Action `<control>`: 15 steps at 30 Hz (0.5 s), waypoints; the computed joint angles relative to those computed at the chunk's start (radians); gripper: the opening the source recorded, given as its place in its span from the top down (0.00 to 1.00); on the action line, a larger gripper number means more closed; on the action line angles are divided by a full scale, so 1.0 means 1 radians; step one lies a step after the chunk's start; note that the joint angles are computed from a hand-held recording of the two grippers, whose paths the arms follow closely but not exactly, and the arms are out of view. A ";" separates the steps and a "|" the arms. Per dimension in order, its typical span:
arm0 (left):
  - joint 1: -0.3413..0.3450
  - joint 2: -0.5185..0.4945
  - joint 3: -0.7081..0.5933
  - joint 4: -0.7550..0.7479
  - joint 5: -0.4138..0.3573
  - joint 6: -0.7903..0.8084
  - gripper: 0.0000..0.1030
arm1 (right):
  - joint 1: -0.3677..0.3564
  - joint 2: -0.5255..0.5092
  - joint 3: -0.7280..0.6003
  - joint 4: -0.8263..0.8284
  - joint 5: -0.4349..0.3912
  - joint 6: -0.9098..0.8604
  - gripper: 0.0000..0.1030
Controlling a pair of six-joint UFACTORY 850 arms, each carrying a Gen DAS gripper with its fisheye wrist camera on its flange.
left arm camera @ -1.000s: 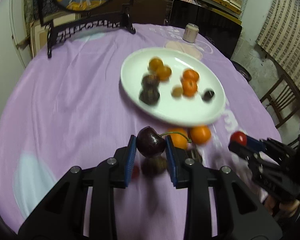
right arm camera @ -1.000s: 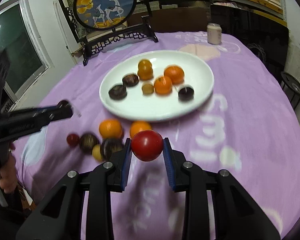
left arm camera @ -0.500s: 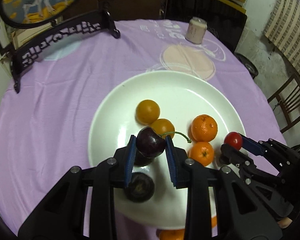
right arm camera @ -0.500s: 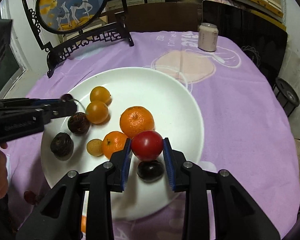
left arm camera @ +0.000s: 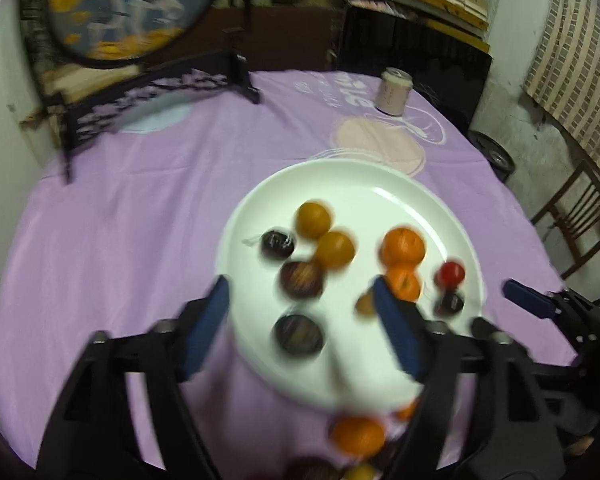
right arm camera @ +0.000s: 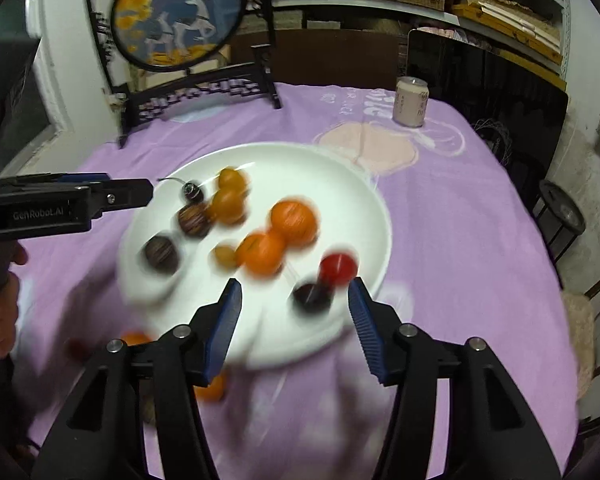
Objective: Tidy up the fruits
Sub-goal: 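Withdraw both open tools from the plate toward the fruit pile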
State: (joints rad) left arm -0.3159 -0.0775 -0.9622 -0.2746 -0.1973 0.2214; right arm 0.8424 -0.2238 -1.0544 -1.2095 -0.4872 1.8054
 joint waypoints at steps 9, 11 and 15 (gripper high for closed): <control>0.084 0.275 0.327 -0.195 0.022 0.124 0.18 | 0.152 0.084 0.106 -0.070 -0.026 0.226 0.46; 0.085 0.315 0.361 -0.092 0.035 0.033 0.18 | 0.173 0.084 0.097 -0.067 -0.052 0.219 0.46; 0.116 0.382 0.415 -0.236 0.025 0.197 0.18 | 0.197 0.066 0.079 -0.054 -0.035 0.198 0.46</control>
State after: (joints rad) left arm -0.1998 0.3045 -0.5474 -0.5104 -0.1724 0.4187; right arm 1.0392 -0.1579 -0.9751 -1.2637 -0.5225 2.0035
